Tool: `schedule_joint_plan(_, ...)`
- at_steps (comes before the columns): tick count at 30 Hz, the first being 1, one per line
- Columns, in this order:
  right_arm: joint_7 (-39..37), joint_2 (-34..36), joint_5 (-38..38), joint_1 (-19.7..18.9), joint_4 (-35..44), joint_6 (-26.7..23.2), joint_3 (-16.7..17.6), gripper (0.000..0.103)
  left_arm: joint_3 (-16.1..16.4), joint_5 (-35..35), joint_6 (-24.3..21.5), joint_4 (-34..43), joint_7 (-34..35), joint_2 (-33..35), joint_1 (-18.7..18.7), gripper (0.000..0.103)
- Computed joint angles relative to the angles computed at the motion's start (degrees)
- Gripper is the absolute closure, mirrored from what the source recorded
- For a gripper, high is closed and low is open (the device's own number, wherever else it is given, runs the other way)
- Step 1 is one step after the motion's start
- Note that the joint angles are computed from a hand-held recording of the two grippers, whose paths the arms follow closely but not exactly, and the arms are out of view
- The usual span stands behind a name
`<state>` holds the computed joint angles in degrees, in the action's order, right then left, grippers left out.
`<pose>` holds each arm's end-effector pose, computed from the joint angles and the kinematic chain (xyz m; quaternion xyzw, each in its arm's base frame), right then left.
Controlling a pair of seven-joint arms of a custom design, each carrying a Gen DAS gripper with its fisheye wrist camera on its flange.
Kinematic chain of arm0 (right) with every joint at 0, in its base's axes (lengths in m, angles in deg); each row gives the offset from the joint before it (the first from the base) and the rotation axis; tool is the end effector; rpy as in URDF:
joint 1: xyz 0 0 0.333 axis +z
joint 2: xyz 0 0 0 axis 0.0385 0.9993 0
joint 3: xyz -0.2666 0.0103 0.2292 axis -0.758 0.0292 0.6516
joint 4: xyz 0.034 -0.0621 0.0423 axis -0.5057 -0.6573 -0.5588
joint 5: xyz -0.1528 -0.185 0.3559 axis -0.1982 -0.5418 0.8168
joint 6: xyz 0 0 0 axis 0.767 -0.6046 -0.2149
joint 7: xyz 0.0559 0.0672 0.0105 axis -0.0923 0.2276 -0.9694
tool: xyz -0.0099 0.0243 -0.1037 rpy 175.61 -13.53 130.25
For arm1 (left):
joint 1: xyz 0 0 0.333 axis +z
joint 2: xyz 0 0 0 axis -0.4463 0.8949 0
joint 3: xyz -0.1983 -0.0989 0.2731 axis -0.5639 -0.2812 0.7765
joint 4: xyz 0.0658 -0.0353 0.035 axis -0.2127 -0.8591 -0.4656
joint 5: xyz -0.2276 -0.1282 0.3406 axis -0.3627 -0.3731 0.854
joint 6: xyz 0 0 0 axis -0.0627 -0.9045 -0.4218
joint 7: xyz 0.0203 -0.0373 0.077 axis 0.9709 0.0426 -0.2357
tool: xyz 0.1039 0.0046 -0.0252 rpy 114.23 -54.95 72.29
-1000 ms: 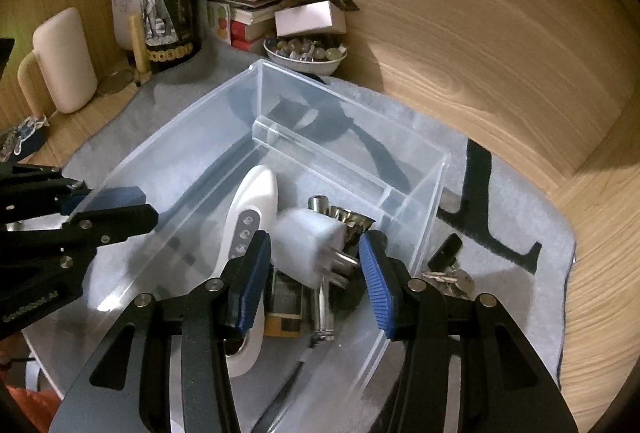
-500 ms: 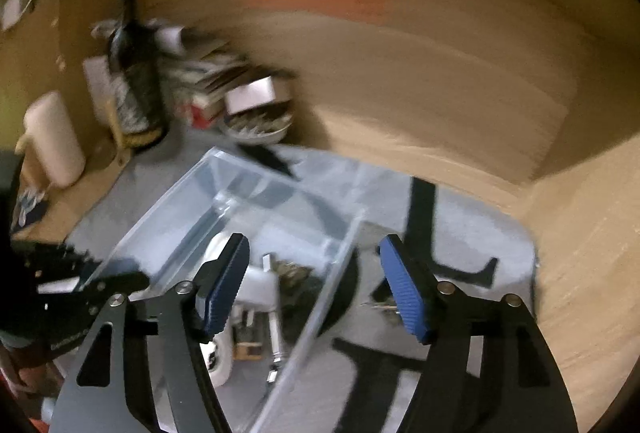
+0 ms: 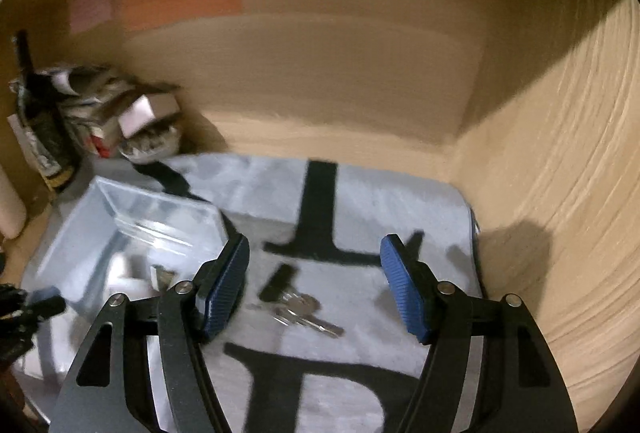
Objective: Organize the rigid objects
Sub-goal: 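Grasp the key ring with the right tool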
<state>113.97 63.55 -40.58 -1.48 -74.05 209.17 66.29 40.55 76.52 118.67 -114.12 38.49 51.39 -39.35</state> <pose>0.6327 0.0964 0.3820 -0.7736 0.4960 -0.2590 0.2973 0.5094 -0.2646 0.3079 -0.7038 0.6231 -0.2975 0.1671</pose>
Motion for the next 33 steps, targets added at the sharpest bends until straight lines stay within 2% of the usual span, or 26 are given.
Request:
schedule_joint_plan(1, 2.84, 0.52, -2.41, 3.30, 0.28, -1.22, -4.15, 0.038, -0.02, -0.01, -0.13, 0.03, 0.02, 0.05, -0.05, 0.090)
schedule_joint_plan(3, 7.43, 1.44, -6.93, 7.81, 0.71, -3.47, -10.00, 0.038, -0.02, -0.10, -0.17, -0.01, 0.12, 0.02, -0.05, 0.090)
schedule_joint_plan(4, 8.86, 1.91, -8.56, 8.82, 0.82, -4.20, -11.40, 0.038, -0.02, -0.21, -0.15, -0.03, 0.22, 0.00, -0.04, 0.090)
schedule_joint_plan(11, 15.60, 4.46, -18.91, 12.83, 1.07, -10.01, -16.94, 0.038, 0.02, -0.05, -0.14, -0.01, 0.08, 0.00, -0.08, 0.090)
schedule_joint_plan(16, 19.91, 6.56, -23.96, 14.24, 2.66, -12.57, -18.96, 0.038, 0.01, -0.08, -0.12, -0.01, 0.09, 0.01, -0.08, 0.090)
schedule_joint_plan(22, 18.65, 7.67, -20.62, 9.64, 4.63, -14.93, -14.65, 0.040, 0.04, 0.00, -0.05, 0.03, 0.04, 0.05, -0.08, 0.090)
schedule_joint_plan(25, 16.00, 7.06, -18.67, 8.11, 3.54, -13.95, -12.84, 0.056, 0.01, -0.09, -0.16, 0.02, 0.15, 0.05, -0.08, 0.090)
schedule_joint_plan(26, 15.15, 7.03, -18.01, 7.73, 3.58, -14.16, -12.37, 0.064, 0.01, -0.14, -0.15, 0.02, 0.20, 0.05, -0.08, 0.090)
schedule_joint_plan(27, 14.21, 6.84, -17.37, 7.41, 3.32, -14.13, -11.96, 0.067, 0.01, -0.15, -0.16, 0.00, 0.22, 0.02, -0.08, 0.090)
schedule_joint_plan(33, 10.45, 5.44, -14.34, 6.62, 0.87, -12.32, -10.78, 0.071, 0.01, 0.20, -0.06, 0.02, -0.16, 0.02, -0.01, 0.090)
